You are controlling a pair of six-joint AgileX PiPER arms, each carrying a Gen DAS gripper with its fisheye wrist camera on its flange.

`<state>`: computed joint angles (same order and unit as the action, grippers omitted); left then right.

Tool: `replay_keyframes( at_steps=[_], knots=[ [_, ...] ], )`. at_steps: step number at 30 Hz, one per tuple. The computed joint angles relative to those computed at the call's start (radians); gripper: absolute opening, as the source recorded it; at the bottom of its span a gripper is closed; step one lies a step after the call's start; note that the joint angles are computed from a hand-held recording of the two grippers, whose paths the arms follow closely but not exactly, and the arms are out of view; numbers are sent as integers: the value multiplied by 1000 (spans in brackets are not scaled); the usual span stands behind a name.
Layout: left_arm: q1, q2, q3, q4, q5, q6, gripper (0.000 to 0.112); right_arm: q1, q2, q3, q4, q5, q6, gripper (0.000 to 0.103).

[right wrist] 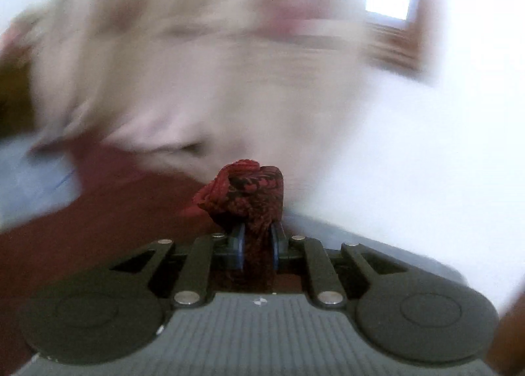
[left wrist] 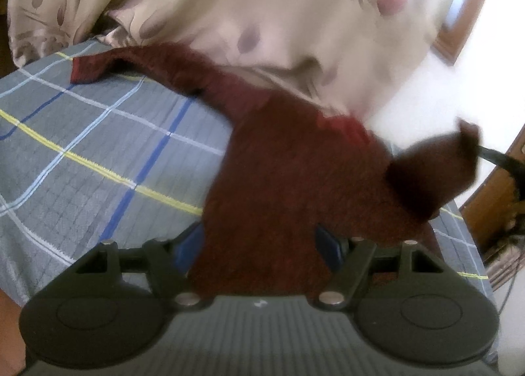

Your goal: Fold small clothes

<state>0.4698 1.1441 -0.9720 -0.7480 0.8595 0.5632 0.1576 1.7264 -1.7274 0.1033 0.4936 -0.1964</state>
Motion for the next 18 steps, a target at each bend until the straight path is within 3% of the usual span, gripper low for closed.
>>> replay_keyframes(
  at_steps=[6, 10, 15, 18],
  knots=[
    [-85, 15, -18, 63, -49, -84, 74, -397, 56, -104, 159, 53, 86, 18],
    [-160, 32, -22, 137, -86, -164, 74, -582, 147, -123, 275, 73, 111, 18],
    [-227, 37, -18, 215, -122, -230, 74, -650, 238, -64, 272, 13, 164, 13],
    [-219, 40, -18, 188, -142, -205, 74, -666, 252, 36, 297, -79, 190, 13]
  ],
)
